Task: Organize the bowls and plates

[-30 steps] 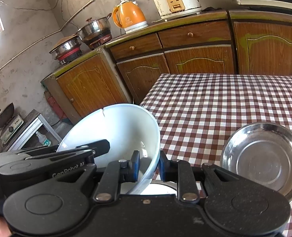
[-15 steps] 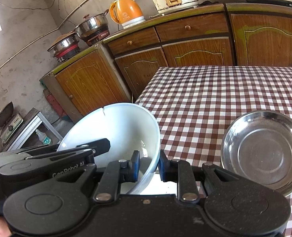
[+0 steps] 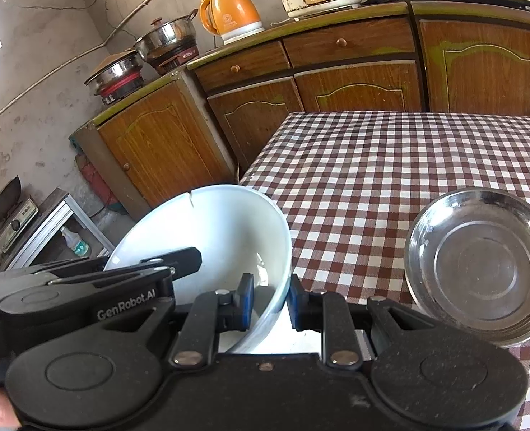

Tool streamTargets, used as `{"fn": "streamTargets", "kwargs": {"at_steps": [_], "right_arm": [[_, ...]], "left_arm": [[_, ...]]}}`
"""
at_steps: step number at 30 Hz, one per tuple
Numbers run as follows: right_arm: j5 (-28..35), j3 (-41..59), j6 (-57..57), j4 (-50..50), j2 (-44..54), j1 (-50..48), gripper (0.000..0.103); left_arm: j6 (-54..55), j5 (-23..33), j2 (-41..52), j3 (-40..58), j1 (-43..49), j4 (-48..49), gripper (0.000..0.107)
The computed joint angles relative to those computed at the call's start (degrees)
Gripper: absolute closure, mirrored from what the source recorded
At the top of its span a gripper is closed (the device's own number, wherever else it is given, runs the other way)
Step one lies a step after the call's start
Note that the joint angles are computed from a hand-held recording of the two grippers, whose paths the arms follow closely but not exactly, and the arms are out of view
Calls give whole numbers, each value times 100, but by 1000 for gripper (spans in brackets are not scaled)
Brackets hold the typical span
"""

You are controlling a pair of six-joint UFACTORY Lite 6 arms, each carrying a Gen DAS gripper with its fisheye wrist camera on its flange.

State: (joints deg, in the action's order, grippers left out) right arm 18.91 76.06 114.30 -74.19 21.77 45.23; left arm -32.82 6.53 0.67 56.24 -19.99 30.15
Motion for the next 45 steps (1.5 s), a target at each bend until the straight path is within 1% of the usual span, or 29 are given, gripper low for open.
{"fn": "streamTargets", "kwargs": {"at_steps": [5, 10, 13, 18, 21, 24, 28, 34, 37, 40, 42, 45], "right_arm": [[-6, -47, 87, -60, 2, 44, 77], [28, -172, 247, -199, -70, 105, 77], [53, -249, 341, -253, -120, 146, 77], [108, -458, 498, -364, -269, 219, 77], [129, -576, 602, -418, -336, 255, 77], [141, -654, 656, -442, -365, 273, 77], [104, -774, 849, -577, -388, 288, 77], [22, -871, 1134, -781, -321, 311, 77], [-25, -903, 1313, -934, -275, 311, 77], [-54, -921, 1407, -1014, -233, 309, 77], [-61, -925, 1436, -1034, -206, 317, 77], [-92, -956, 1570, -1137, -169, 314, 77]], "left_arm": [[-218, -22, -85, -130, -11, 224, 75], [-232, -63, -184, -255, -8, 234, 75], [-558, -60, -232, -324, -54, 557, 75], [-180, -131, -305, -458, -32, 180, 75], [-700, -143, -331, -543, -85, 674, 75], [-786, -167, -318, -592, -86, 743, 75], [-1694, -191, -320, -692, -107, 1662, 75], [-1972, -214, -300, -802, -68, 1969, 74], [-2519, -231, -302, -873, -54, 2531, 74], [-2760, -223, -284, -903, -63, 2755, 74], [-3239, -232, -289, -961, -68, 3227, 74], [-3444, -243, -282, -1010, -64, 3435, 74]]}}
